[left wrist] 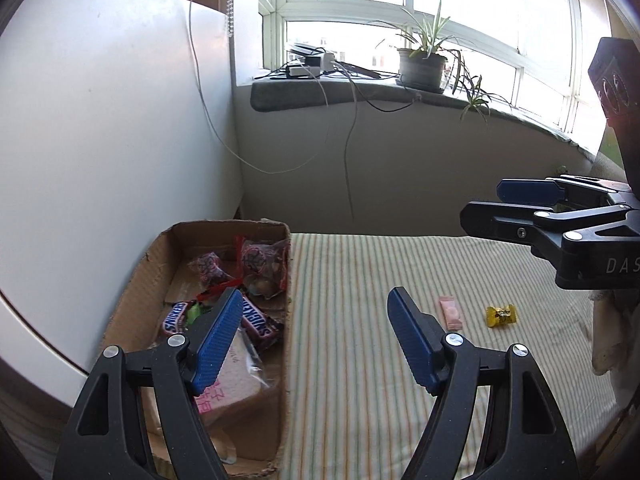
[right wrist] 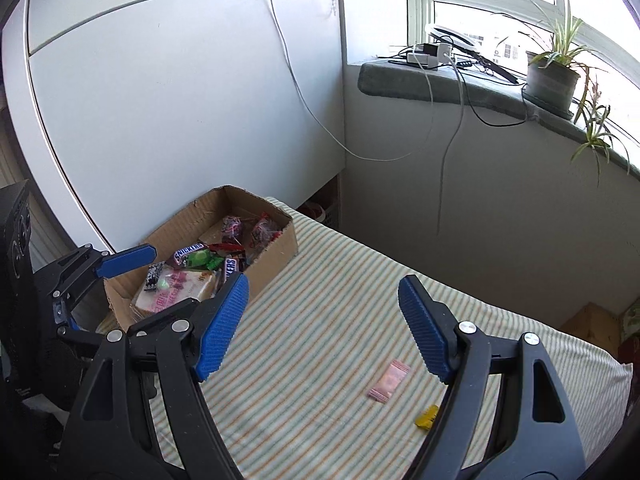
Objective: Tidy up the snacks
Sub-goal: 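Move both tools back over the pink and yellow candies on the bed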
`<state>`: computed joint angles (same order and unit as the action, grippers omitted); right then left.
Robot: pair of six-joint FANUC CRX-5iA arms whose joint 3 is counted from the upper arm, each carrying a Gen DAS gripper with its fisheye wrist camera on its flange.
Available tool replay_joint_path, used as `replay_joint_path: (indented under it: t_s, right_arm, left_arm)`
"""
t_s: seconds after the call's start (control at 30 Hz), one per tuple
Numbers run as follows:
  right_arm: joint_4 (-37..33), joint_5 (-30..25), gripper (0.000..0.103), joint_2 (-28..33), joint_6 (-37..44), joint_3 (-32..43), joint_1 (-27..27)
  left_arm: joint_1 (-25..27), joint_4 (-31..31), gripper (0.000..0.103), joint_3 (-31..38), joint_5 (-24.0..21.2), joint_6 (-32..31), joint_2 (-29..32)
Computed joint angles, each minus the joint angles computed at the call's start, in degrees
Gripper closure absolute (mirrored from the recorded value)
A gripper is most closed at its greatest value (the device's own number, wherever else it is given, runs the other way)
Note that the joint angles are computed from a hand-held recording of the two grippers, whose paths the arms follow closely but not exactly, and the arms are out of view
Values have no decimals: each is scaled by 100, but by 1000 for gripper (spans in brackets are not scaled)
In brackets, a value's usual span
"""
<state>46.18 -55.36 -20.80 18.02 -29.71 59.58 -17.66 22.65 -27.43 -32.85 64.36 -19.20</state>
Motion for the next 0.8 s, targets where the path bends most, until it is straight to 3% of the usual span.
replay_joint_path:
  t_s: [0.4, 0.7, 0.8]
  right_arm:
    - [-334, -929, 23, -940, -202, -753, 230]
    - [-720, -1130, 23, -1256, -265, -1157, 124]
    - [-907, -1089, 23, -1286, -226, -1251, 5]
  left_arm:
    - [-681, 97, 28, 164, -22, 140, 499]
    - [-1046, 20, 28, 308, -98, 306, 917]
    - [-1150, 1, 35, 387, -165, 348, 1081]
